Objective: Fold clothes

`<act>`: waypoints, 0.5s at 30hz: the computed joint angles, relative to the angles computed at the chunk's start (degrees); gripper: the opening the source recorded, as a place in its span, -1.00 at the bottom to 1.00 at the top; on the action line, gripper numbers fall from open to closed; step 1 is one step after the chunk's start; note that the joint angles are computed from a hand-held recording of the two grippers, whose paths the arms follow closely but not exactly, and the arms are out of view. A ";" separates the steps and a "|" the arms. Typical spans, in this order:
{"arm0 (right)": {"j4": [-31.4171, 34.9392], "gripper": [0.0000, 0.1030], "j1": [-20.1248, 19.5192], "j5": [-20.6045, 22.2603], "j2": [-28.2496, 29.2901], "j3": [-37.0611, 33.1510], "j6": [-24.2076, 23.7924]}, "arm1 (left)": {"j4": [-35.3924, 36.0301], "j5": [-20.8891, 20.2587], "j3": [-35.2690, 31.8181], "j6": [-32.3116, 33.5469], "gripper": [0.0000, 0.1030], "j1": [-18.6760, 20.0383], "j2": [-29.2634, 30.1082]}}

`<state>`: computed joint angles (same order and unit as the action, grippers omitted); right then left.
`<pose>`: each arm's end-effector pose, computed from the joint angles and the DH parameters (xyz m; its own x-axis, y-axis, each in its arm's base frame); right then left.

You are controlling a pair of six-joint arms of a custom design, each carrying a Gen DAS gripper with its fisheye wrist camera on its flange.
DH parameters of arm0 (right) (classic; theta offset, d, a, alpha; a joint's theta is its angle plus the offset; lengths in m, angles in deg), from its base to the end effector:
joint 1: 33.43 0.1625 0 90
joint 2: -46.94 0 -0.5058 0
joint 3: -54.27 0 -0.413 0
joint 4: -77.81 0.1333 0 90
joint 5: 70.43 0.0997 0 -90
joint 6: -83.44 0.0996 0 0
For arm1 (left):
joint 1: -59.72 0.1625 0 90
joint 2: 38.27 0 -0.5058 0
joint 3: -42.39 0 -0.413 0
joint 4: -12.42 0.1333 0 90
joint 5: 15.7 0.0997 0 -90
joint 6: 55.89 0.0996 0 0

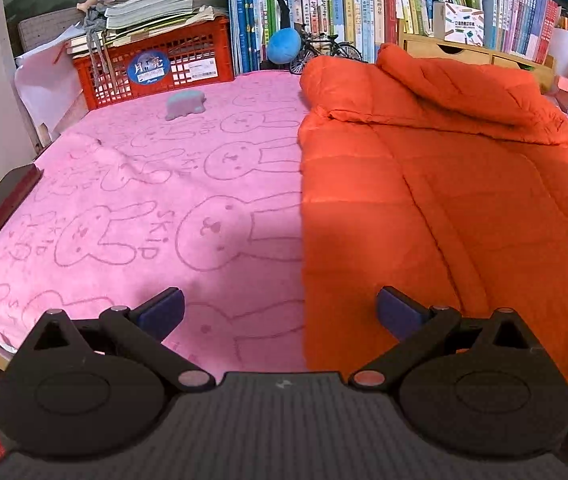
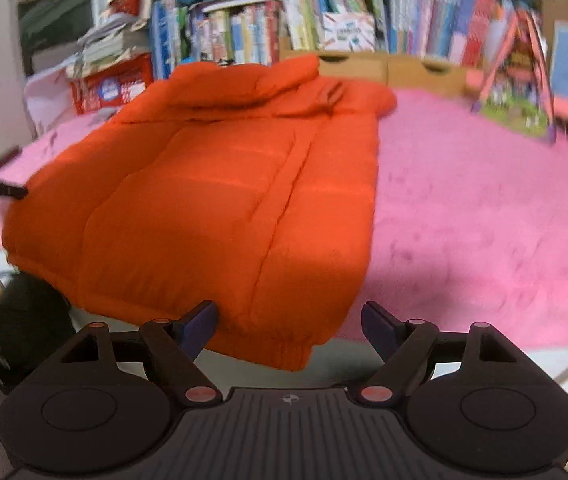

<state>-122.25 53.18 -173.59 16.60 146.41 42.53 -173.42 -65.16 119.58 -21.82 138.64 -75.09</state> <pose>0.0649 -0.7756 0.0638 -0.7528 -0.2635 0.6032 -0.6002 0.6510 -0.4647 0.0332 -0.8609 0.2373 -0.6420 -0.0027 -0.7667 0.5657 0.6734 -0.4760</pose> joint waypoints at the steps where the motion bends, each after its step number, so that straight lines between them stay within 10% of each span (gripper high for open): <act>1: 1.69 0.26 -0.38 1.16 -0.10 -0.35 2.66 | -0.13 0.13 0.03 -0.07 1.00 -0.06 0.02; 4: 7.88 -0.35 -0.39 2.25 -0.49 -1.48 8.75 | -1.61 0.80 0.69 0.99 1.00 -0.35 -0.13; 15: 3.64 -0.69 3.69 11.45 0.39 -6.53 8.09 | -8.56 7.09 -1.41 4.51 1.00 -0.74 1.60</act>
<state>-118.61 56.87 -162.14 16.99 139.88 50.61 -181.98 -58.07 118.17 -17.31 137.91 -73.49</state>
